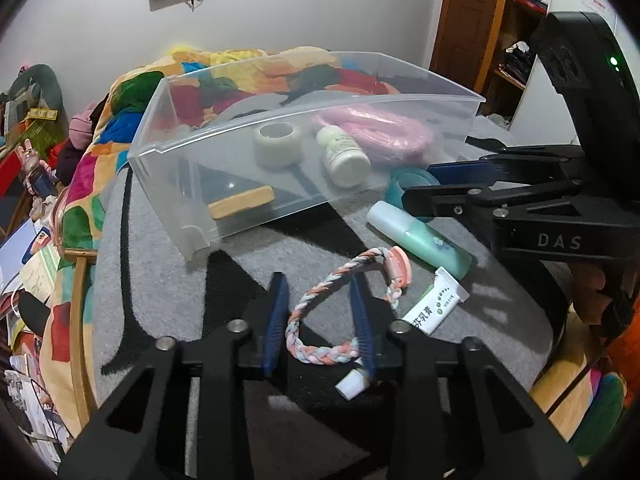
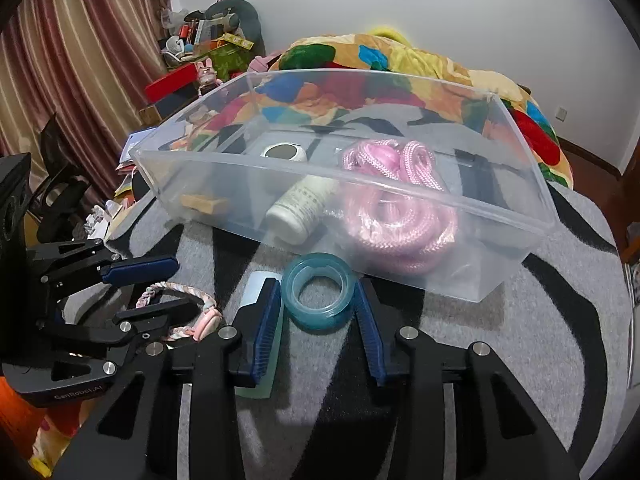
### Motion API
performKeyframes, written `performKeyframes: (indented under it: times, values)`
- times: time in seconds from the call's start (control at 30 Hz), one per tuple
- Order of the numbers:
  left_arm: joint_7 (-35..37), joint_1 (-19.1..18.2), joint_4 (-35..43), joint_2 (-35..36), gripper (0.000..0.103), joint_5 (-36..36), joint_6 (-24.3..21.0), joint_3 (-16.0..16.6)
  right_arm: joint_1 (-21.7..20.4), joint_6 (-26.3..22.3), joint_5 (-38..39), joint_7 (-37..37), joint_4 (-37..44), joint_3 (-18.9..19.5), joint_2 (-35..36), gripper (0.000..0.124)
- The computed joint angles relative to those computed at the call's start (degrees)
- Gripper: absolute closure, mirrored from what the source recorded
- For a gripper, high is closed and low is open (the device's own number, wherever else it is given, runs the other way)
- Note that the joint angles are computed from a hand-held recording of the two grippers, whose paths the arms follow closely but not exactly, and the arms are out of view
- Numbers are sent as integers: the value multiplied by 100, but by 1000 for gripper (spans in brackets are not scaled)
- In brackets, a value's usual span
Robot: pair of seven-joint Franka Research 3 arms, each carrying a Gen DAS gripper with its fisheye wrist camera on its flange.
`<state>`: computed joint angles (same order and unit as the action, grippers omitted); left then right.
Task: Organize objects
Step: 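Grasp the braided rope toy with the left tool while the right tool grasps the teal tape roll, then lower rope toy and teal tape into the clear box and open both tools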
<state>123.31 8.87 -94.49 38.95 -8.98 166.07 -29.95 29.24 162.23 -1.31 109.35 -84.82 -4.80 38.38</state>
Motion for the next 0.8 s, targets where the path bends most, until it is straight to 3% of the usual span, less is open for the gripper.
performKeyframes:
  times: [0.07, 0.13, 0.33, 0.6, 0.8]
  values:
    - [-128, -84, -38, -47, 98, 37, 59, 105, 52, 83, -36, 43, -120, -54, -62, 89]
    - [-219, -63, -26, -57, 100, 11, 21, 98, 97, 181, -61, 105, -261, -102, -140, 89]
    - [-312, 60, 26, -105, 100, -113, 45, 14, 310, 575, -228, 353, -790, -353, -487, 89]
    - [-34, 540, -172, -292, 100, -354, 432, -536, 412, 1041, -260, 507, -1144, -520, -837, 89]
    - [174, 936, -62, -249, 100, -481, 580, -1070, 723, 1244, -399, 742, -1112, -938, -889, 89]
